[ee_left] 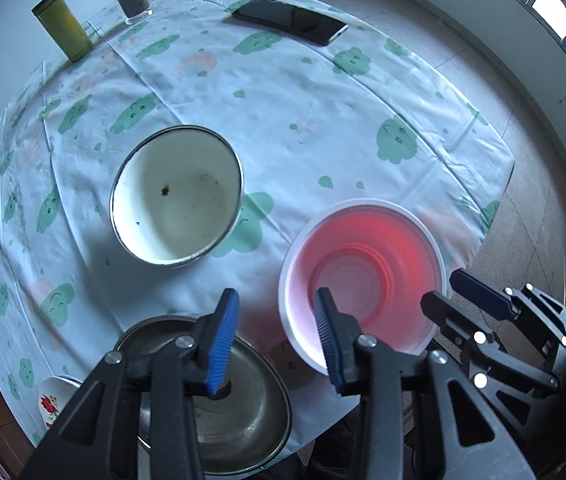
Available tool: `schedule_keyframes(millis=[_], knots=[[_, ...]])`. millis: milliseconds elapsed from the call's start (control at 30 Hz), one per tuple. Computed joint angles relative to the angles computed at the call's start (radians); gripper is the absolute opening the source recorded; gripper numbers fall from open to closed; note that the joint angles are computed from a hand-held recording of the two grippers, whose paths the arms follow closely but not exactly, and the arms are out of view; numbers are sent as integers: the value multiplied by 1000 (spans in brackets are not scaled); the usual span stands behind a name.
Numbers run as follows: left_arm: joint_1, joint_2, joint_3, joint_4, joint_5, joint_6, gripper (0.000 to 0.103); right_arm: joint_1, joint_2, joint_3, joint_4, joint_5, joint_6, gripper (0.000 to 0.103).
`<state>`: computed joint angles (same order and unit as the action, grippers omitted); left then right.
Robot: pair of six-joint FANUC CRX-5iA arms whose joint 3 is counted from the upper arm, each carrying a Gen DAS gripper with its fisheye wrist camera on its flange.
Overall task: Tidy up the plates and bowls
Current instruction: 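Move both grippers to the pink plastic bowl rim and close on it, then lift the pink plastic bowl with both grippers over the steel bowl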
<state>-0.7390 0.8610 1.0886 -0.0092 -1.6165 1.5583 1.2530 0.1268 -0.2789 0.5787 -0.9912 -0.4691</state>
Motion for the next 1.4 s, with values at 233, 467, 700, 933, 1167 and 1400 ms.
schedule_keyframes(millis=[233,467,700,933,1167,1400], knots=[[3,59,78,13,-62,6,13,-8,2,-10,-3,35,0,21],[7,52,51,28,-52,6,7,-6,-4,-32,23,65,-36,14],[16,15,-10,47,-19,12,7,-3,-5,-28,35,53,-39,13],[18,6,-3,58,-18,21,7,1,-10,-12,36,25,-26,13],[12,-16,1,61,-13,23,7,9,-26,-2,49,-15,-18,13],[18,-42,-7,57,-8,30,7,13,-25,24,54,-40,12,13]])
